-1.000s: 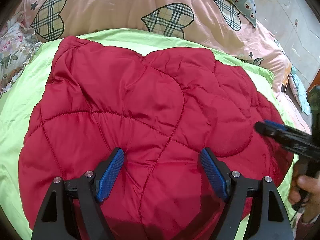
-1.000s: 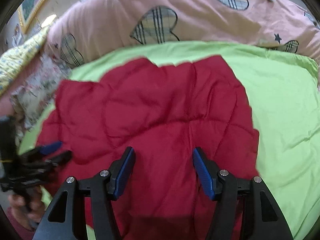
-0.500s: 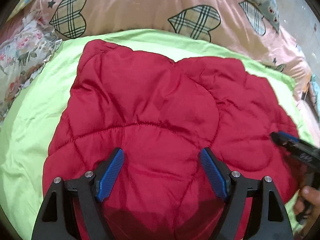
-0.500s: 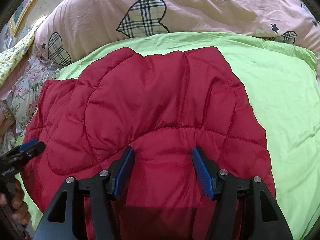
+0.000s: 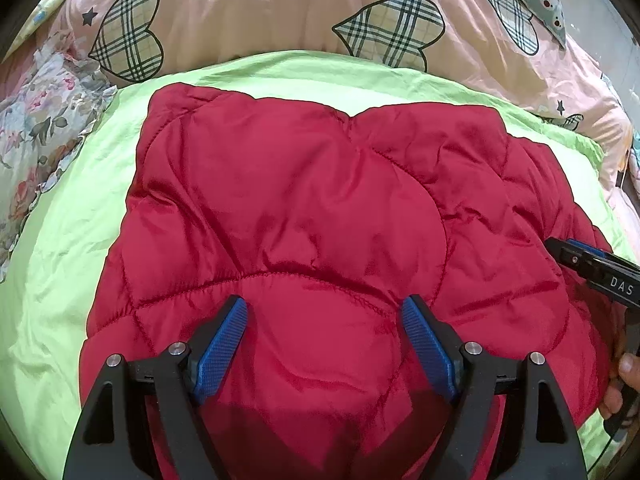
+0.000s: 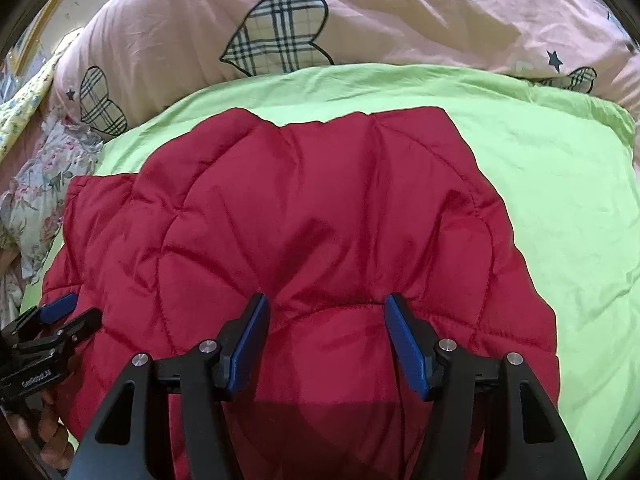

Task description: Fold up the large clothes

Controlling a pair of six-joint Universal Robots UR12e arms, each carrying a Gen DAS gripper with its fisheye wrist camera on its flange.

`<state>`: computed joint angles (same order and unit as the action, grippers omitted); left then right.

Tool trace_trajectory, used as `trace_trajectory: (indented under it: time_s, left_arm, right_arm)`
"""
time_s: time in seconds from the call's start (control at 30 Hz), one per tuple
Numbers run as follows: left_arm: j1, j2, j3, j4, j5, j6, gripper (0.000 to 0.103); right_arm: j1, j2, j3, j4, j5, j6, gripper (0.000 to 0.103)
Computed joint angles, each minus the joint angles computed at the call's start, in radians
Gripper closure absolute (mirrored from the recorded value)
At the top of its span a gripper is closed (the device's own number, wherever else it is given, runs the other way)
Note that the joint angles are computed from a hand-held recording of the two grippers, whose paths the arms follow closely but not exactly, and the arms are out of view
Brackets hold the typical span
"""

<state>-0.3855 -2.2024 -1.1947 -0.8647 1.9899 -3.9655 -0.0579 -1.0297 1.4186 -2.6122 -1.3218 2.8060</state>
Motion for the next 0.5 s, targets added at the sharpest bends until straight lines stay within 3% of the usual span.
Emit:
trace_trajectory:
  time_s: [0.5]
  left_arm:
    - [0.002, -0.019, 0.027, -0.016, 0.012, -0.002, 0.022]
  right_arm:
    - [-0.005, 0.011, 0.003, -0.030, 0.002, 0.028, 0.042]
